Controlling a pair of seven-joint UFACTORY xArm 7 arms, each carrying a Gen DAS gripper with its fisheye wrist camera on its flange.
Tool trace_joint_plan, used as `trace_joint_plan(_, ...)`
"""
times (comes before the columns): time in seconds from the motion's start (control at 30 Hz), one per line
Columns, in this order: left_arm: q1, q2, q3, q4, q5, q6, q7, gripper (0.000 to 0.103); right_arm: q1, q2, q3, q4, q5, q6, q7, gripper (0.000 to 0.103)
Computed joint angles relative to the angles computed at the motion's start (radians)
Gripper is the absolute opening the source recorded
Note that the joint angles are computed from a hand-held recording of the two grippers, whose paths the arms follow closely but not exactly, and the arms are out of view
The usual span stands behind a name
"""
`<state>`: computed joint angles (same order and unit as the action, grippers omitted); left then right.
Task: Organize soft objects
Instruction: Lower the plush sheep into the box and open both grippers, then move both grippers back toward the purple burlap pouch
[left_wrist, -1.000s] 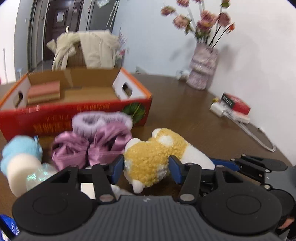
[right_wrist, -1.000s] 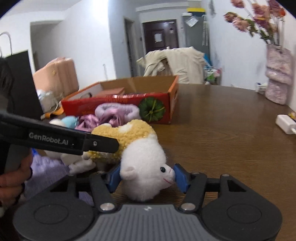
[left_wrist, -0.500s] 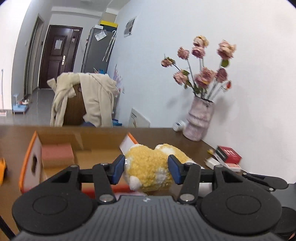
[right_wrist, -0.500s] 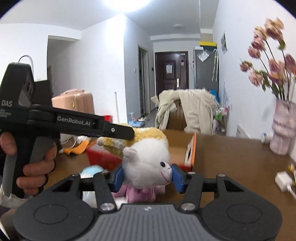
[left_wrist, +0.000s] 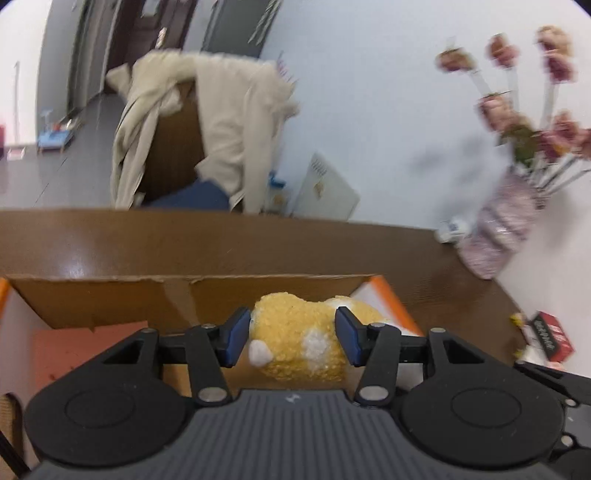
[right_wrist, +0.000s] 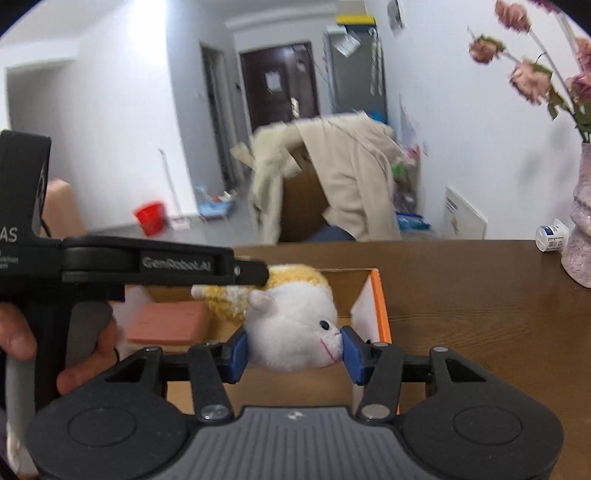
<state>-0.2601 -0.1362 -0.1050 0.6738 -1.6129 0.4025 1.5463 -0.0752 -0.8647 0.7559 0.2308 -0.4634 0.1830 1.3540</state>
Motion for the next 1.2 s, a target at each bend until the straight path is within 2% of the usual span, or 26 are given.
trace_joint_plan(0.07, 0.002, 0.053, -0.003, 0.028, 0.007, -0.021, -0.007, 0.053, -0.136, 0.097, 0.066, 0.058, -0.036, -0.028, -0.003, 0.05)
trace_joint_plan(0.1, 0.003, 0.061, -0.004, 0.029, 0.009, -0.026, -0.001, 0.056, -0.197, 0.138, 0.11, 0.094, -0.058, -0.01, -0.01, 0.05)
trace_joint_plan(0.2, 0.012, 0.015, 0.004, -0.013, -0.002, -0.005, 0.057, 0.063, -0.303, 0.217, 0.221, 0.172, -0.127, 0.076, 0.0, 0.051)
trace_joint_plan(0.27, 0.017, -0.03, 0.011, -0.045, -0.039, 0.005, 0.116, 0.07, -0.325, 0.262, 0.253, 0.204, -0.165, 0.127, 0.0, 0.054)
trace_joint_plan(0.33, 0.024, -0.079, 0.014, -0.082, -0.045, 0.003, 0.139, 0.071, -0.333, 0.271, 0.287, 0.213, -0.196, 0.158, 0.033, 0.06)
trace_joint_plan(0.43, 0.026, -0.163, 0.004, -0.13, -0.061, -0.054, 0.16, 0.071, -0.313, 0.303, 0.286, 0.226, -0.233, 0.189, 0.045, 0.068)
trace_joint_plan(0.53, 0.042, -0.283, 0.029, -0.185, 0.034, -0.041, 0.071, 0.073, -0.202, 0.284, 0.172, 0.201, -0.222, 0.185, 0.039, 0.069)
trace_joint_plan(0.63, 0.049, -0.437, 0.066, -0.247, 0.163, -0.04, -0.039, 0.077, -0.03, 0.188, 0.028, 0.167, -0.188, 0.237, 0.001, 0.074)
trace_joint_plan(0.7, 0.071, -0.556, 0.092, -0.293, 0.285, -0.014, -0.142, 0.08, 0.101, 0.1, -0.07, 0.148, -0.159, 0.296, -0.042, 0.075)
trace_joint_plan(0.83, 0.156, -0.833, 0.135, -0.388, 0.506, 0.085, -0.321, 0.088, 0.291, -0.093, -0.162, 0.131, -0.096, 0.453, -0.113, 0.081)
trace_joint_plan(0.9, 0.217, -0.99, 0.178, -0.434, 0.622, 0.175, -0.39, 0.092, 0.376, -0.198, -0.176, 0.127, -0.05, 0.533, -0.14, 0.083)
trace_joint_plan(1.03, 0.367, -1.317, 0.286, -0.521, 0.836, 0.379, -0.497, 0.094, 0.492, -0.36, -0.127, 0.141, 0.028, 0.693, -0.168, 0.087)
trace_joint_plan(1.1, 0.457, -1.467, 0.394, -0.552, 0.937, 0.504, -0.525, 0.099, 0.544, -0.414, -0.088, 0.153, 0.064, 0.756, -0.175, 0.088)
trace_joint_plan(1.17, 0.566, -1.589, 0.543, -0.565, 1.055, 0.665, -0.545, 0.1, 0.599, -0.459, -0.032, 0.165, 0.104, 0.815, -0.168, 0.09)
trace_joint_plan(1.2, 0.607, -1.62, 0.598, -0.565, 1.106, 0.721, -0.556, 0.1, 0.627, -0.48, 0.004, 0.168, 0.125, 0.841, -0.155, 0.092)
